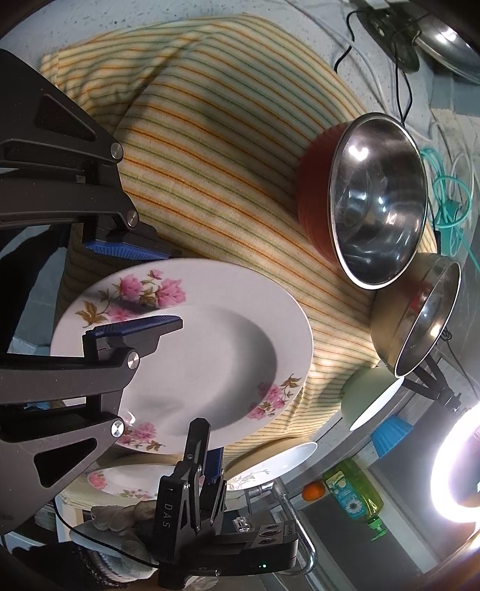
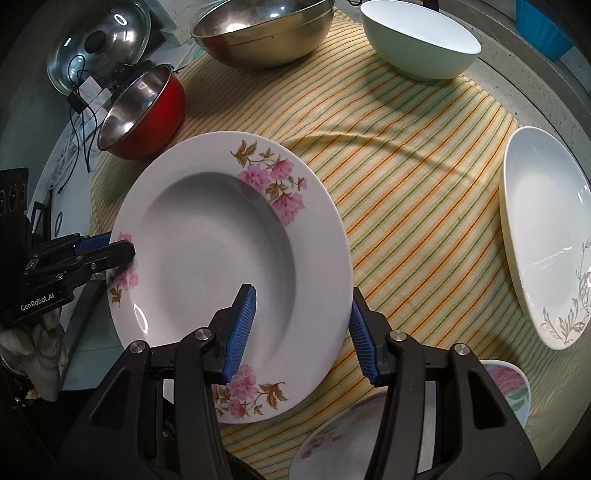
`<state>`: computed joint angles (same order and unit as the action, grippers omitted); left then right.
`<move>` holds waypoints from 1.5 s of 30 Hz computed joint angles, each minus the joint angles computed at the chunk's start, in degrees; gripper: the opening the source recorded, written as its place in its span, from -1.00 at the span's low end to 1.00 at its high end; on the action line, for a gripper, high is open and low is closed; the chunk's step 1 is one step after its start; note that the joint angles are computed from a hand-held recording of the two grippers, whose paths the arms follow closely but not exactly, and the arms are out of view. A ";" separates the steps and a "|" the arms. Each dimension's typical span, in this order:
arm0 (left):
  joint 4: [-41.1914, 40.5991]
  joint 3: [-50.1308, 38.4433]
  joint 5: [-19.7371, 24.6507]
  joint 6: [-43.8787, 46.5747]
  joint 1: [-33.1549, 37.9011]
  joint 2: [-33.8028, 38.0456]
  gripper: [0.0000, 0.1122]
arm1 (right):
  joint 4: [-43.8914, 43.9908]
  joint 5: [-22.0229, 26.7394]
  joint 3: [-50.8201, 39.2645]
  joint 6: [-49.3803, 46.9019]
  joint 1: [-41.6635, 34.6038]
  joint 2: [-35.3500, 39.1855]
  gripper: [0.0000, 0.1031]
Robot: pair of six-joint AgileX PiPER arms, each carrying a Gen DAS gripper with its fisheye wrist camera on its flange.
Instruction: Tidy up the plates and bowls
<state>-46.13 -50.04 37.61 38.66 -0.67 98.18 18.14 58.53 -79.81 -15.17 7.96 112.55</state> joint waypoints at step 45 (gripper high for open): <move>0.73 -6.72 1.21 1.41 -4.45 -3.05 -0.20 | -0.08 -12.88 17.45 8.48 -15.80 -28.63 0.44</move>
